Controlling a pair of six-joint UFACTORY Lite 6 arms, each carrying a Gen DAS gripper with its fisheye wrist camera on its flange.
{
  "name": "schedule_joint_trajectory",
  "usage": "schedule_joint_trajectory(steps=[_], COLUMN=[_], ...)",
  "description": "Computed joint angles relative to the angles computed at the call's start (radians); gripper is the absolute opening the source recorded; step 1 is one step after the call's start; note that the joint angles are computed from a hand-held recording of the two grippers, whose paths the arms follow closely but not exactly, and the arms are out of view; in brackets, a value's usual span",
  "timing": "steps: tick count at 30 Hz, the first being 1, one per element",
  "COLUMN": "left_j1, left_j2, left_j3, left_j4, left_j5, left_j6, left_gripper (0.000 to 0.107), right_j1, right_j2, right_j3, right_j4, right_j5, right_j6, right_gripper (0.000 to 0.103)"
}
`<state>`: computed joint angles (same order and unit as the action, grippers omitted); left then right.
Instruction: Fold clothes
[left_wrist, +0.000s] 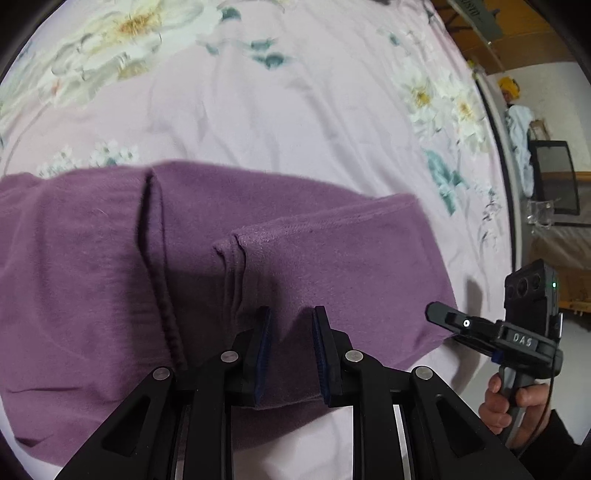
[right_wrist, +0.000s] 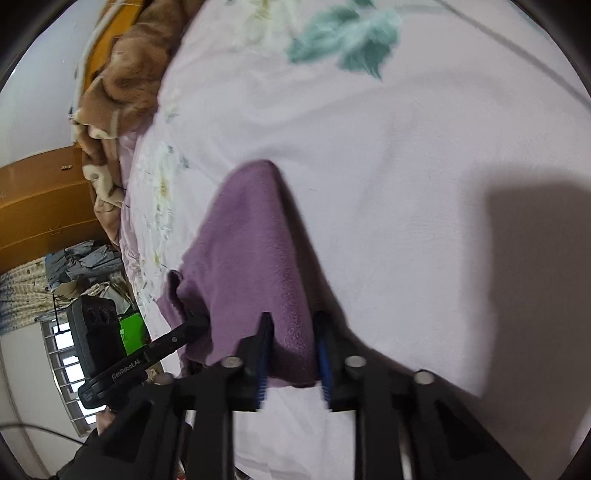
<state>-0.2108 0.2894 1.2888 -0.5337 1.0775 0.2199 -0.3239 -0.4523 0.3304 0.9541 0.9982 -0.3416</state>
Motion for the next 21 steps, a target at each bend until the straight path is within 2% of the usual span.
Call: schedule_joint_trajectory(steps=[4,9,16,21], left_j1=[0.052,0.148,0.291,0.426], left_j2=[-0.018,-0.053,-0.088,-0.084], left_j3=[0.013,0.018,0.075,0.133], left_j4=[-0.002,-0.015,-0.035,-0.033], left_j5=[0.014,0.049,0.174,0.273], left_j6=[0.018,0.056,0.151,0.244], left_gripper=[0.022,0.022,0.022,0.022], right_j1=[0.064,0.203,0.527,0.821], right_j2=[-0.136,-0.173,-0.088,0.118], right_j3=[0.028,0.154,0.429,0.705], right_j4=[-0.024,-0.041,-0.164,-0.359], right_j5=[0.002,-0.039,-0.165,-0.278], right_j6=[0.131,0.279,0.539,0.784], right_gripper=[0.012,0.012,0.012,0.012])
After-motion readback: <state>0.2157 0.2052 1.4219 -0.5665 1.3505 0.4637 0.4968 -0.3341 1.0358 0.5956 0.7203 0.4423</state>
